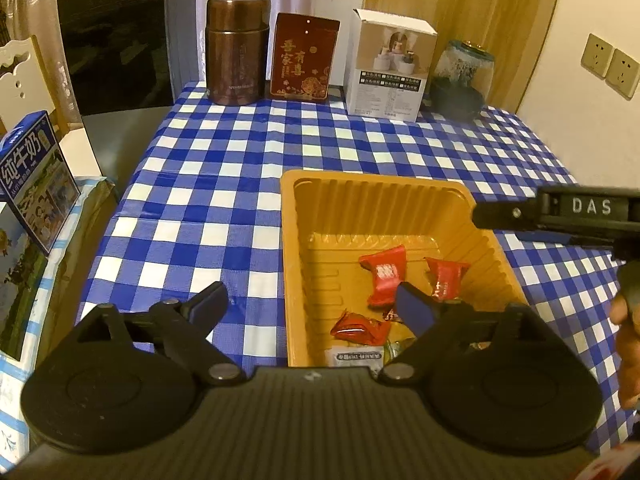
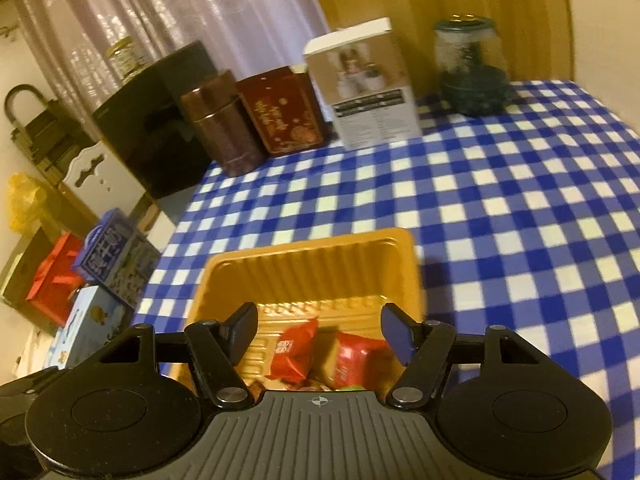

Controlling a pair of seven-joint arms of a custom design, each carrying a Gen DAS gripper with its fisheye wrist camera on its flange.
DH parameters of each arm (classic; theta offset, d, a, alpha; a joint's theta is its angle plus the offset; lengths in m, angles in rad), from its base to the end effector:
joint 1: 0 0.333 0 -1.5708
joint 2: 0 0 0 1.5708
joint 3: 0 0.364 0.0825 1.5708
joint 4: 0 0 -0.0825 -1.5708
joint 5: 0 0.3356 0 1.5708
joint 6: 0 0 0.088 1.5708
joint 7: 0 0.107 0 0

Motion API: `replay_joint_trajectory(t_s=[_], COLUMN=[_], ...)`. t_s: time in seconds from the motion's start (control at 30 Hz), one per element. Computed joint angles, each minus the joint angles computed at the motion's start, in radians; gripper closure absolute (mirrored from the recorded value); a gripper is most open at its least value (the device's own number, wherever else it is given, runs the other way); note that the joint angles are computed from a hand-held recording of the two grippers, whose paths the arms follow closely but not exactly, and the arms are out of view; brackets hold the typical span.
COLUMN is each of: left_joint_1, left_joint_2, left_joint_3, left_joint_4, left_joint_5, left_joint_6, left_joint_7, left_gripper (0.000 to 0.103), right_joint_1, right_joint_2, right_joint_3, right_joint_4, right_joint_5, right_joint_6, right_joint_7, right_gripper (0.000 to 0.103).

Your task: Organize snacks

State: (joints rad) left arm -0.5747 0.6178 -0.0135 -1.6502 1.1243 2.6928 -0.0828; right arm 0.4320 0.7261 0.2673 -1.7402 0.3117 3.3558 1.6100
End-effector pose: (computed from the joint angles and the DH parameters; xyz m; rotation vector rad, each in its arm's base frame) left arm 0.5676 -0.4119 0.3544 -1.9028 1.6712 -0.7536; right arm 0.5947 0.3927 0.3444 -1.7246 1.4483 -0.1947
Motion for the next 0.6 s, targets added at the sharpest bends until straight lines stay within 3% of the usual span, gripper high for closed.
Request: replay_joint_trajectory(t_s=[0.3, 0.6], left_joint_1=[-0.039, -0.058], left_joint_2=[-0.060, -0.138], left_joint_3=[-0.008, -0.078], left_joint_4=[-0.053, -0.121], left_joint_5=[0.080, 0.147], left_joint_6=[-0.058, -0.139], left_joint_7=[-0.125, -0.257], left_gripper=[0.001, 0.000], right_joint_1=[-0.037, 0.001], right_joint_2=[-0.104, -0.246], right_joint_3=[0.037, 0.011], right_joint_4=[-0.192, -0.413], right_joint_5=[-0.001, -0.023], right_joint_6=[0.073, 0.164], right_joint_7=[0.037, 0.091], right_gripper=[0.035, 0.035])
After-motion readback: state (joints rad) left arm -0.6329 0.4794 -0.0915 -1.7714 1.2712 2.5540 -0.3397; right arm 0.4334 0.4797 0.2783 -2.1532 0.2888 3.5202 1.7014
